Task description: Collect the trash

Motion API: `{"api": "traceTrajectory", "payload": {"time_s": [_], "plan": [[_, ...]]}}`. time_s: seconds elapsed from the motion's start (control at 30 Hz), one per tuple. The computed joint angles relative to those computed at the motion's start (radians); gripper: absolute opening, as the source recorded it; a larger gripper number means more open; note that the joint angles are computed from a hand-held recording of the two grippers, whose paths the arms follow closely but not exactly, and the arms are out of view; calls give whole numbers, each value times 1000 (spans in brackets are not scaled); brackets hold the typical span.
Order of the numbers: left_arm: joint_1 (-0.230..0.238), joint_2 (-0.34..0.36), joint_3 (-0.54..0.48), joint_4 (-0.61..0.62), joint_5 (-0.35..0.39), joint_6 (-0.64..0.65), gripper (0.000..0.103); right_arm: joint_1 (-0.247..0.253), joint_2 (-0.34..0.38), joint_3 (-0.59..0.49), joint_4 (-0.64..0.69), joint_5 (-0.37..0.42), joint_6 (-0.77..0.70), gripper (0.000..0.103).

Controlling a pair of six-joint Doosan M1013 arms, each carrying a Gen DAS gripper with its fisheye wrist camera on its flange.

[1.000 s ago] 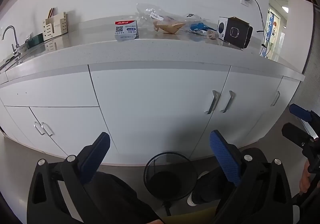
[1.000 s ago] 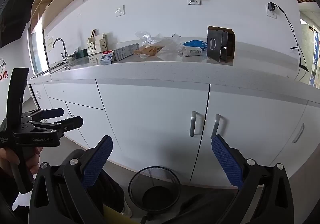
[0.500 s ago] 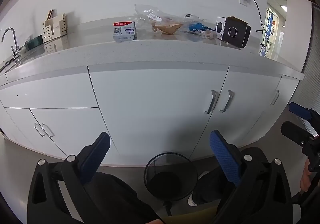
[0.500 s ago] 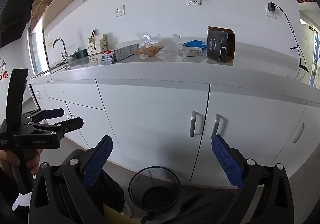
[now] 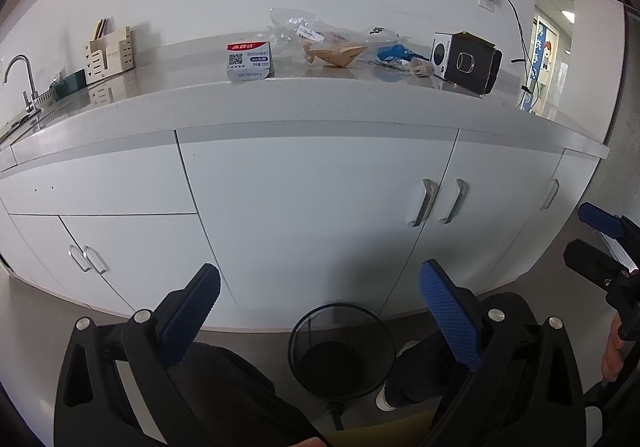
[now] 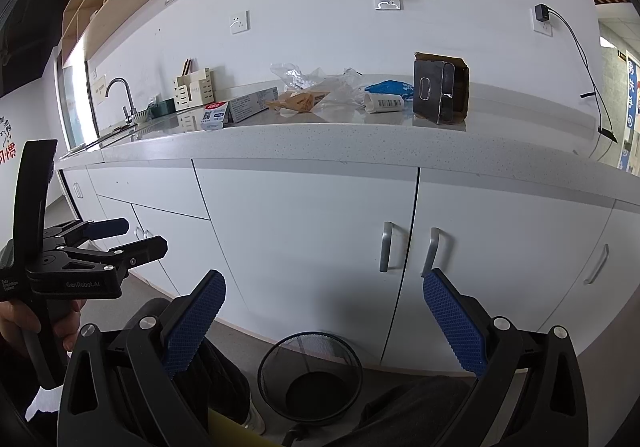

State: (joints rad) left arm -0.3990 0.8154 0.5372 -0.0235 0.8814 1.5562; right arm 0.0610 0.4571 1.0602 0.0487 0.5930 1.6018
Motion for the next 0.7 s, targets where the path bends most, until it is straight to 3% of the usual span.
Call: {"api": "traceTrajectory", "payload": {"time_s": [0.7], "plan": [[1,-1,1,1,0,-8,99,-2,-2,2,1,0,2,100]]}}
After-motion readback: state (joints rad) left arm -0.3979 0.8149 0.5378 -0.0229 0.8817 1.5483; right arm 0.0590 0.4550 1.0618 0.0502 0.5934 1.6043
